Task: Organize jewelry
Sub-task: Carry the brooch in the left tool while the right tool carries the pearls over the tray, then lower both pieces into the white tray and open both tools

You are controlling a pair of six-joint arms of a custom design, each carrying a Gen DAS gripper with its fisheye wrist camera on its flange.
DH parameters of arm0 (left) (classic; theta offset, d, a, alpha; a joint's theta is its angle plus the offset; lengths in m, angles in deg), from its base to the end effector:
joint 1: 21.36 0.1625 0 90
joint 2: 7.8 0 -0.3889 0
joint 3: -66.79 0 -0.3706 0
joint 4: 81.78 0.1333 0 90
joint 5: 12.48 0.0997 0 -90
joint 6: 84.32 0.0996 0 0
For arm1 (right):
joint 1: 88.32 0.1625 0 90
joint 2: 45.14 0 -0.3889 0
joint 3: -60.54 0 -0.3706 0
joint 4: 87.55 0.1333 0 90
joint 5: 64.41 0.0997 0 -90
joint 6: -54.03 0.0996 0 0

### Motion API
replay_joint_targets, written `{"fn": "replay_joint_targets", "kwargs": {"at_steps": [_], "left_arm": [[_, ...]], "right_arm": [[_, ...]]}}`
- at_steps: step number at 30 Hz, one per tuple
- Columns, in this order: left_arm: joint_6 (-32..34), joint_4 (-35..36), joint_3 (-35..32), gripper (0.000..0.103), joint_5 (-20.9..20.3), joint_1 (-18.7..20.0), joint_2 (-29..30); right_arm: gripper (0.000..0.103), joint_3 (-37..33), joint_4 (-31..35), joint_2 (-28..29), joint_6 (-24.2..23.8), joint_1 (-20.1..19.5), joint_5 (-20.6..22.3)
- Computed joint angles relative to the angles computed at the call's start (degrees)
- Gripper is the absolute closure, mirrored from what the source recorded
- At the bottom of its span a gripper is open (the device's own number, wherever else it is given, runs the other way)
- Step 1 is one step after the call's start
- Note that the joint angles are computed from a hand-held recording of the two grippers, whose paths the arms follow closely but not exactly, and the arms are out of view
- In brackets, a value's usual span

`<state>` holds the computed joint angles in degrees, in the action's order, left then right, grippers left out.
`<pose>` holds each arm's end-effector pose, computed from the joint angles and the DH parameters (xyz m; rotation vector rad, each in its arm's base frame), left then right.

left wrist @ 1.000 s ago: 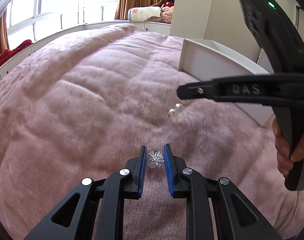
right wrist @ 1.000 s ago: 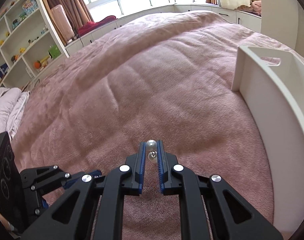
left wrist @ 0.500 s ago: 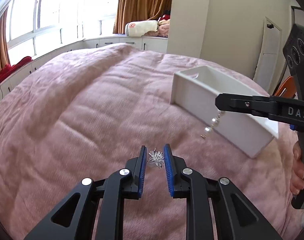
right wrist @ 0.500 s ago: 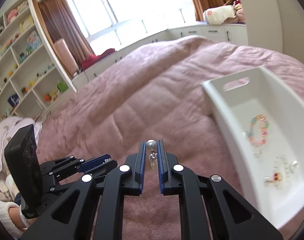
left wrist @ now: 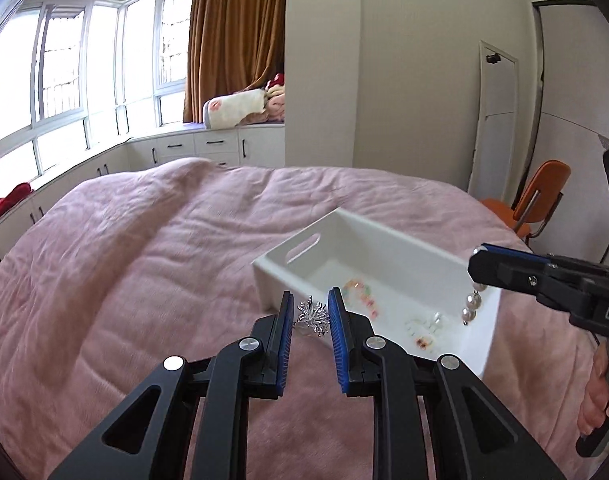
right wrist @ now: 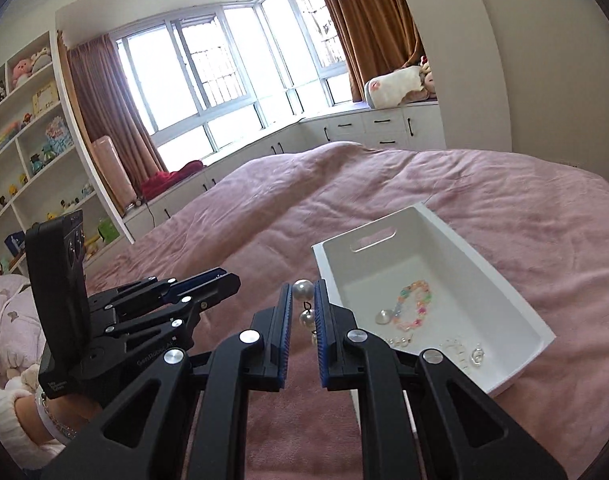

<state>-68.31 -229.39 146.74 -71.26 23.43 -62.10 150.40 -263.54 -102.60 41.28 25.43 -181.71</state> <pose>-0.3599 -0.6178 0.2984 1.1499 2.3539 -0.9076 0.3430 -0.5620 0.3195 0.4854 -2.4384 1.2980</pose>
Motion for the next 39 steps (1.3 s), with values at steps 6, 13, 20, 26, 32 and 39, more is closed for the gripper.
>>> {"fn": "replay_joint_targets", "kwargs": {"at_steps": [6, 13, 20, 26, 32, 39], "left_arm": [[-0.9, 1.5, -5.4, 0.080, -0.5, -2.3, 4.5], [-2.5, 6.0, -12.0, 0.080, -1.3, -3.5, 10.0], [-3.5, 11.7, -20.6, 0.080, -1.1, -2.9, 16.3], [-5.0, 17.8, -28.3, 0.080, 0.5, -1.8, 22.3], [-6.4, 23.0, -34.6, 0.080, 1.9, -0.4, 27.4], [-6.9, 26.8, -40.7, 0.080, 1.8, 0.7, 31.7]], "right_arm": [[0.091, 3.1, -2.1, -4.5, -1.1, -0.8, -0.3], [0.091, 5.5, -2.9, -7.9, -0.9, -2.5, -0.8], [0.091, 6.4, -1.0, -9.3, -0.1, -4.5, -1.7], [0.091, 5.6, 1.7, -8.7, 0.3, -5.9, -2.7], [0.091, 1.5, 6.5, -5.8, -0.9, -6.5, -5.1], [0.091, -2.8, 10.8, -1.7, -3.1, -7.1, -8.3]]}}
